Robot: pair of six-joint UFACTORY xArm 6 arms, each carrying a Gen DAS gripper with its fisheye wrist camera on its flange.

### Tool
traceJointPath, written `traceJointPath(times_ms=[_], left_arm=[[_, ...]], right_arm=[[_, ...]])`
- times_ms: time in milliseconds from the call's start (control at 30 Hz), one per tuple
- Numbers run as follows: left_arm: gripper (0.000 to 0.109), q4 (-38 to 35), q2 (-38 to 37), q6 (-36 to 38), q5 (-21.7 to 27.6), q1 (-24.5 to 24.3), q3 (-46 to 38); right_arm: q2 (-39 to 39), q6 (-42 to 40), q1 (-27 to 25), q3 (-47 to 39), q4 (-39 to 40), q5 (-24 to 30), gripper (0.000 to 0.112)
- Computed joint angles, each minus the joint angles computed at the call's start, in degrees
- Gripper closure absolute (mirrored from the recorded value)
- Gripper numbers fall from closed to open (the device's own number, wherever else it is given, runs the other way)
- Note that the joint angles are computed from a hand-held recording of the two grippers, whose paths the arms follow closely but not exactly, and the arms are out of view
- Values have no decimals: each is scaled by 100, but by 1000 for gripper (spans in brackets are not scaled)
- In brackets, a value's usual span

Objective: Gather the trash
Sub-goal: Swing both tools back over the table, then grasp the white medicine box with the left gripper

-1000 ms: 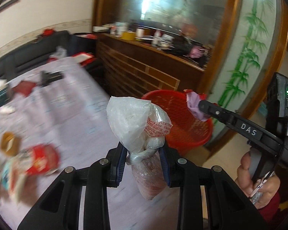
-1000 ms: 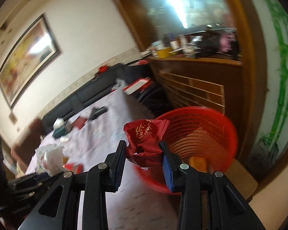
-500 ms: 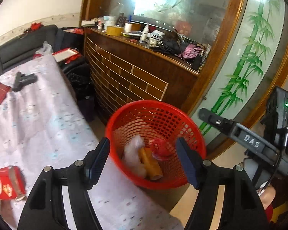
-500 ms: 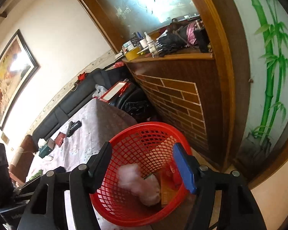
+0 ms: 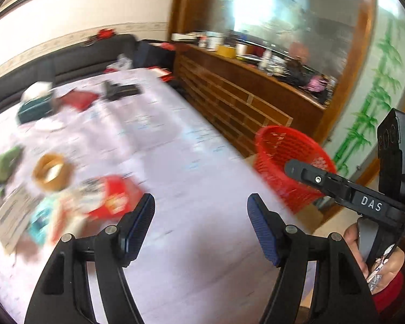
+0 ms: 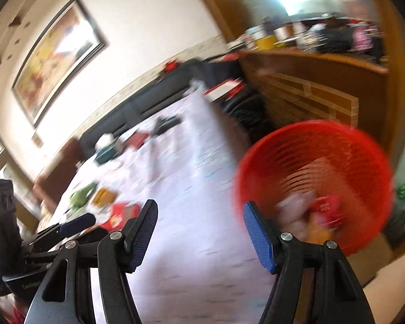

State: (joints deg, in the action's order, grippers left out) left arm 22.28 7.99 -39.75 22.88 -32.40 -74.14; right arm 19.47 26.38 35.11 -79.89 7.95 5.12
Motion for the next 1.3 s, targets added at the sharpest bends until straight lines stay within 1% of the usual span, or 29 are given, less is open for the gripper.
traceJointPath(times_ms=[100, 167, 233, 267, 367, 400, 500, 533, 567, 633, 667, 700, 767, 800, 867, 900, 1000, 1100, 1133, 1233, 1300], left_arm=[[39, 318, -680, -412, -62, 323, 823], [39, 484, -1251, -650, -91, 614, 1444], [39, 697, -1701, -919, -107, 853, 1894], [39, 903, -1981, -1103, -78, 1034, 2150], [39, 1469, -2445, -1457, 191, 1475, 2518], [39, 1422, -2477, -1317, 149, 1613, 2557], [39, 1223, -2290, -927, 140, 1979, 2460], [42, 932, -2164, -520, 73, 2067, 2396], [51, 732, -2010, -250, 81, 2120, 2285], [55, 490, -1659, 57, 252, 2160, 1971], [59, 251, -1507, 254, 288, 2180, 1856], [60, 206, -1378, 233, 336, 2195, 1764], [60, 482, -1363, 44, 322, 2133, 1773], [60, 324, -1405, 182, 248, 2082, 1839], [64, -249, -1453, 581, 121, 1967, 1958], [64, -408, -1447, 730, 180, 1888, 1978], [65, -456, -1440, 864, 224, 1668, 2078], [65, -382, -1381, 664, 295, 1642, 2036], [65, -456, -1339, 621, 296, 1679, 1991], [65, -1049, -1181, 824, 160, 1801, 1872], [65, -1660, -1014, 1168, 118, 1862, 1735]], right_arm=[[427, -661, 357, -607, 695, 276, 41], [709, -877, 529, -1029, 868, 500, 41], [1006, -1048, 675, -1495, 1010, 781, 41], [1153, -1087, 745, -1736, 1005, 931, 41], [1482, -787, 900, -2269, 550, 1226, 41], [1566, -804, 952, -2414, 554, 1293, 41], [1684, -651, 1039, -2594, 359, 1379, 41], [1716, -600, 1066, -2635, 314, 1423, 41], [1732, -576, 1080, -2656, 307, 1454, 41], [1712, -468, 1098, -2621, 235, 1499, 41], [1661, -445, 1098, -2541, 230, 1486, 41], [1622, -403, 1096, -2483, 201, 1475, 41], [1499, -284, 1071, -2299, 90, 1406, 41], [1430, -230, 1052, -2192, 19, 1358, 41], [1327, -131, 1011, -2057, -99, 1323, 41], [1297, -142, 990, -2007, -75, 1298, 41], [1269, -341, 977, -1936, 186, 1215, 41], [1286, -504, 992, -1924, 383, 1175, 41], [1313, -584, 998, -1953, 459, 1194, 41], [1337, -706, 1024, -1959, 593, 1186, 41], [1329, -742, 1038, -1935, 617, 1161, 41]])
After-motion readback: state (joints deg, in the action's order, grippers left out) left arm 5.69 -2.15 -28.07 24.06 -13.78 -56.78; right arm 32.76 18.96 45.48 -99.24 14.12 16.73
